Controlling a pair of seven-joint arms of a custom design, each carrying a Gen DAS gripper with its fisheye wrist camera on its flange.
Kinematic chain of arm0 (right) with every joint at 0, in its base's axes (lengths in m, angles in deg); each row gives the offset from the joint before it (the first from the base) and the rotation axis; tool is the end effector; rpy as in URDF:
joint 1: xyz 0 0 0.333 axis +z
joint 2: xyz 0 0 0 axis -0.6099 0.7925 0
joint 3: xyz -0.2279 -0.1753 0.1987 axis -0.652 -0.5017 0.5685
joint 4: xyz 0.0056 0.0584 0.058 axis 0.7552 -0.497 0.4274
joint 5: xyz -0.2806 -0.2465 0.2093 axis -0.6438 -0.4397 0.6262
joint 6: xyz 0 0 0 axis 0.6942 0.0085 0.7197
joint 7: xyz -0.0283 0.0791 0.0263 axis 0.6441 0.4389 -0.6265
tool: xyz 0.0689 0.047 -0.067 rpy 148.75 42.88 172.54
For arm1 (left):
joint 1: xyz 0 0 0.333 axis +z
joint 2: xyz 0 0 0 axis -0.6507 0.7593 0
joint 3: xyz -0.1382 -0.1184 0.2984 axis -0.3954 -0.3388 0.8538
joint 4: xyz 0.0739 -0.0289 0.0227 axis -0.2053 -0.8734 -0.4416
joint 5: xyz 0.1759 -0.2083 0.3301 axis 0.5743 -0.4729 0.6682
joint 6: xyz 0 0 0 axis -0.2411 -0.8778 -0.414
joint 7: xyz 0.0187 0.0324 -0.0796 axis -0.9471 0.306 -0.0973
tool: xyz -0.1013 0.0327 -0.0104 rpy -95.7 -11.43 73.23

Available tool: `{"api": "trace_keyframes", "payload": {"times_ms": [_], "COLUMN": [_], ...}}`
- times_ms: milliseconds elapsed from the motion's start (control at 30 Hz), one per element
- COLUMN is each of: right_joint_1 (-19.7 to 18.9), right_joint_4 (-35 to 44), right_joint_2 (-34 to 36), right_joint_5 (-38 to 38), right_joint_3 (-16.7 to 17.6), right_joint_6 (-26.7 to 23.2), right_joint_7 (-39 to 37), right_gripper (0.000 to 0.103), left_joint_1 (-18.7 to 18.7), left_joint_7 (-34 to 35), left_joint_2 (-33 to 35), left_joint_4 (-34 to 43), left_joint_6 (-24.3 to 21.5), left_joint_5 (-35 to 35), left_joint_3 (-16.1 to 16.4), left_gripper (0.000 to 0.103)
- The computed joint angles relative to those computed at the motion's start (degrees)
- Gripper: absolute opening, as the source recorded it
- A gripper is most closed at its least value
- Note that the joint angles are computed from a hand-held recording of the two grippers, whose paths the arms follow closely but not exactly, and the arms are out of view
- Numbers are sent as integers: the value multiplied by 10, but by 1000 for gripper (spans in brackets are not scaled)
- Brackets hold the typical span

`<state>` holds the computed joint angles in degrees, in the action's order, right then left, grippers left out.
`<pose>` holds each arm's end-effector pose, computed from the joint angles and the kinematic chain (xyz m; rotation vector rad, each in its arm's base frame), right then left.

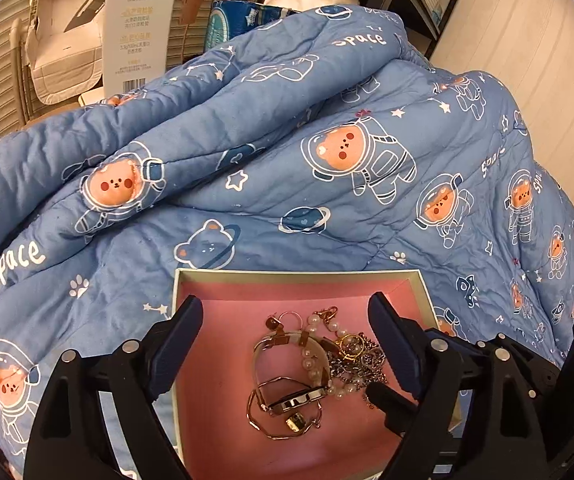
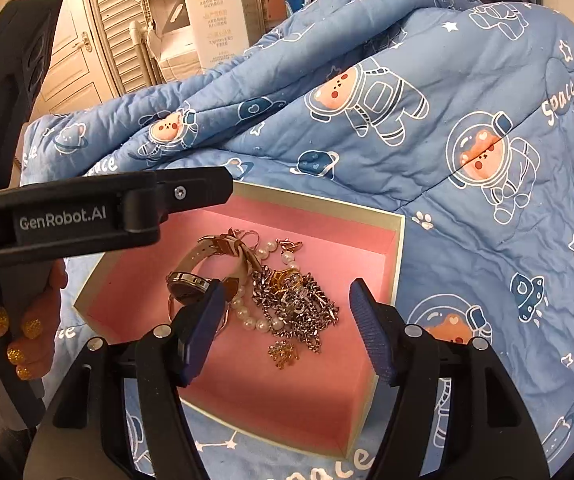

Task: Organize jewelry

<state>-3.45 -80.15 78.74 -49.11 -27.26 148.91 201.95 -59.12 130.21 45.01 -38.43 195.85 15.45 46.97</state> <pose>0.6125 0.4750 0.5424 -1.9969 1.4332 -0.4134 0.6286 -0.3494 0.5576 -1.8838 1.9173 -1.0037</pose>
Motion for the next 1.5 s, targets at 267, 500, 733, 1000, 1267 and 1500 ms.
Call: {"api": "trace_keyframes", "payload": {"times_ms": [267,500,733,1000,1267,1500], "right_joint_1": [22,42,75,68,49,28], "right_joint_4": [-78,-147,-235,-321,-376,-400], "right_joint_2": [-54,-105,-202,-315,-403,-467], "right_joint_5": [-72,-170,-440,-538,-464,-396], "right_joint_3": [-13,-22,-11,90,169,243], "right_joint_6": [55,65,22,-97,-166,-231], "right_joint_7": [68,179,472,609,586,609], "right_gripper": [87,87,90,97,97,97], "left_joint_1": [-16,-2,30,44,26,-11], "left_joint_7": [-116,-210,-277,-273,-241,-216], "left_joint_2": [-69,-126,-230,-380,-555,-686], "left_joint_4": [-89,-145,-250,-367,-473,-511], "left_joint_6": [23,10,34,41,-19,-87], "left_joint_5": [144,290,332,280,186,109], "left_joint_3": [17,-4,-54,-112,-150,-178], "left_gripper": [96,96,96,96,96,96]}}
